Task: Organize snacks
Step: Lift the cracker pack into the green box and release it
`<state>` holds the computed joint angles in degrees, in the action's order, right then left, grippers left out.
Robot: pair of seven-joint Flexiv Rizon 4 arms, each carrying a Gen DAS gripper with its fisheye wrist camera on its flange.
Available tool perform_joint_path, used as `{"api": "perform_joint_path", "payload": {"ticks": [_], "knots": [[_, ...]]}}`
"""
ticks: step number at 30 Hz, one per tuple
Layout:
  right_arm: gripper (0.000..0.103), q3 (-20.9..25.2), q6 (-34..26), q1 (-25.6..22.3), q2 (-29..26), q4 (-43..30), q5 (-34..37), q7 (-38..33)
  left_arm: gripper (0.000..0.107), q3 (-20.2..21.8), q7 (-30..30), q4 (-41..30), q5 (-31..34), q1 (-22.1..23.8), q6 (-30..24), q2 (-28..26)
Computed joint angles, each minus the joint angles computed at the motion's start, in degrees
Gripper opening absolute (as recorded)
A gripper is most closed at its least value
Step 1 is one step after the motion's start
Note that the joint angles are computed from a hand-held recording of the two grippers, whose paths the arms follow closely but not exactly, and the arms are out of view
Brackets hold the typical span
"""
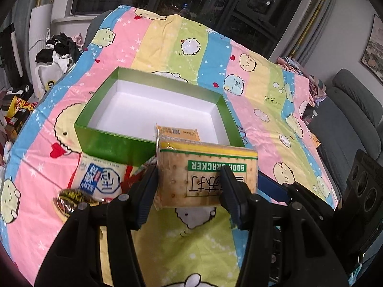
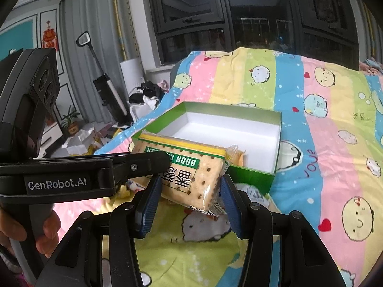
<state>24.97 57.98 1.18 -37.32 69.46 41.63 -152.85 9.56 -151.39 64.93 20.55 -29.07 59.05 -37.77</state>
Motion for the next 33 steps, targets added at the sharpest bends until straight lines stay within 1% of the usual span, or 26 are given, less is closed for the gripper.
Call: {"api": "perform_joint_path", "payload": {"ticks": [15, 22, 33], "knots": [[0.053, 0.32, 0.3, 2.13, -4.48, -7.72, -1.47, 1.27, 0.053, 0.9, 1.44, -5.01, -0.31, 1.98, 0.6, -2.78], [0.053, 0.02, -0.58, 3.59, -7.18, -12.31, -3.28, 2.54, 0.053, 1.17, 2.92, -8.15, -1.01, 3.04, -0.4, -4.57], [0.053, -1.67, -3.44, 6.63, -12.42, -20.6, -8.0, 7.27, 0.053, -0.22, 6.63, -12.5, -4.93, 6.08, -1.14, -8.23]]}}
